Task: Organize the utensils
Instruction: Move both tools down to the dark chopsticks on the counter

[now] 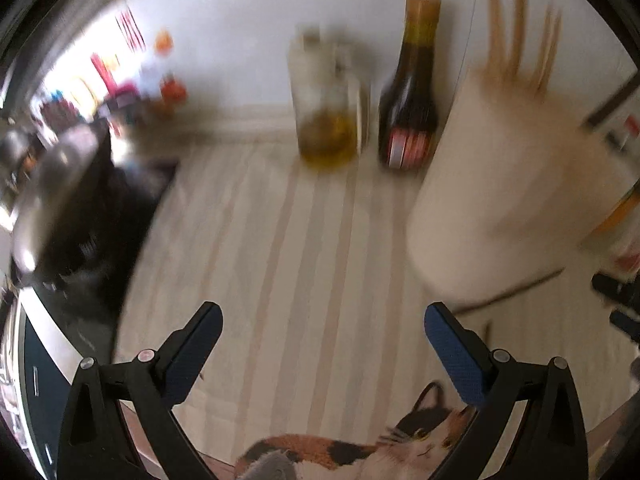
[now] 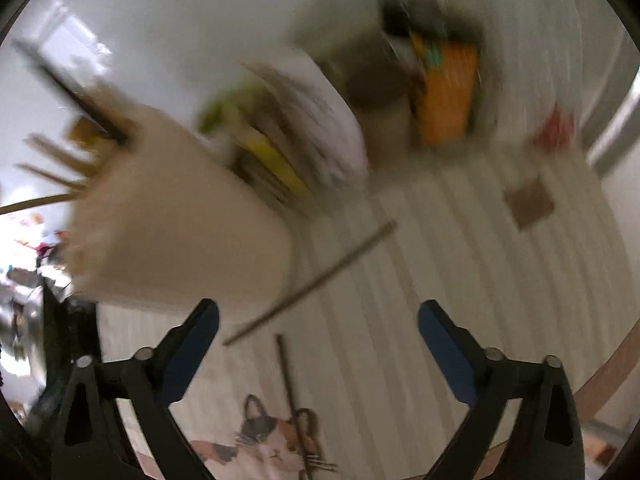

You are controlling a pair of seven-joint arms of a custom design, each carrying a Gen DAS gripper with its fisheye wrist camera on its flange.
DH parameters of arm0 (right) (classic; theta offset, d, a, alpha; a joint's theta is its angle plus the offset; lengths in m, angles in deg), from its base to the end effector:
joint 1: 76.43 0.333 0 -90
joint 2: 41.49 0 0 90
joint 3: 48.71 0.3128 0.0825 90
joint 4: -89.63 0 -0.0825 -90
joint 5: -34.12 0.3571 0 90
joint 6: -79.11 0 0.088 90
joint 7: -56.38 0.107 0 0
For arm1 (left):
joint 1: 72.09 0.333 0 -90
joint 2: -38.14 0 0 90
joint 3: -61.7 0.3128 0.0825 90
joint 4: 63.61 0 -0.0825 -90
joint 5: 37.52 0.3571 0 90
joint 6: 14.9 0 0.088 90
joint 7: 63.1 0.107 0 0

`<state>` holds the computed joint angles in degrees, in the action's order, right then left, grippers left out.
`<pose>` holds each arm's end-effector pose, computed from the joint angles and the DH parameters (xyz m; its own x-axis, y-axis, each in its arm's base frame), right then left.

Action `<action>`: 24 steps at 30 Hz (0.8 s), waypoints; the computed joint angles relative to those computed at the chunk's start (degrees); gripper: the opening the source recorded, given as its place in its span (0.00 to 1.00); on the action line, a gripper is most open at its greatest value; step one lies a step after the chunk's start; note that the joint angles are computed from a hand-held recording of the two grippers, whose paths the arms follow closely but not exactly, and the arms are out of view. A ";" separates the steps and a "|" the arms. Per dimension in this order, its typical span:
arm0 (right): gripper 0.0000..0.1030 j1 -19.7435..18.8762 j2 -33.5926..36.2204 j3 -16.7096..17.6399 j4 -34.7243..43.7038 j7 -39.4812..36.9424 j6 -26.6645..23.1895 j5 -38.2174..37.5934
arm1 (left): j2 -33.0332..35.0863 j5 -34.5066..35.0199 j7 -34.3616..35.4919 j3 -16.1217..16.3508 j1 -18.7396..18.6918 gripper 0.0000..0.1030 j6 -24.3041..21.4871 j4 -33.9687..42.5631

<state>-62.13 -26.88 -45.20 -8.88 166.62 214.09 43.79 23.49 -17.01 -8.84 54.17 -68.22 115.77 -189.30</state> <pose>0.6108 0.1948 0.4845 -0.0961 -0.9539 -0.2844 -0.9431 0.1786 -0.2806 0.4827 -0.0272 0.5346 0.3854 -0.9146 -0.1222 -0.8461 -0.2974 -0.4424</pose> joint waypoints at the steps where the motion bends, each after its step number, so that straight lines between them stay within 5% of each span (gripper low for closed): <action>1: 0.84 -0.01 1.28 -0.15 0.81 0.45 -0.65 -0.14 | 1.43 -0.63 0.26 0.17 -0.06 1.00 -0.33 -0.60; 6: 0.69 0.05 9.51 -0.65 7.88 3.16 -4.39 -1.01 | 6.03 -1.18 0.66 0.57 -0.36 1.00 -1.44 -1.73; 13: 0.35 0.85 16.95 -1.54 15.97 8.75 -7.57 -2.91 | 8.22 -0.69 -0.11 1.11 -0.93 1.00 -2.18 -2.48; 22: 0.00 3.61 20.32 -2.58 22.69 9.41 -10.64 -10.25 | 7.84 -0.55 0.48 1.40 -1.12 1.00 -2.00 -2.77; 24: 0.00 3.32 19.92 -2.37 22.57 8.08 -11.75 -10.47 | 7.34 -0.60 0.81 1.44 -1.10 1.00 -1.53 -3.12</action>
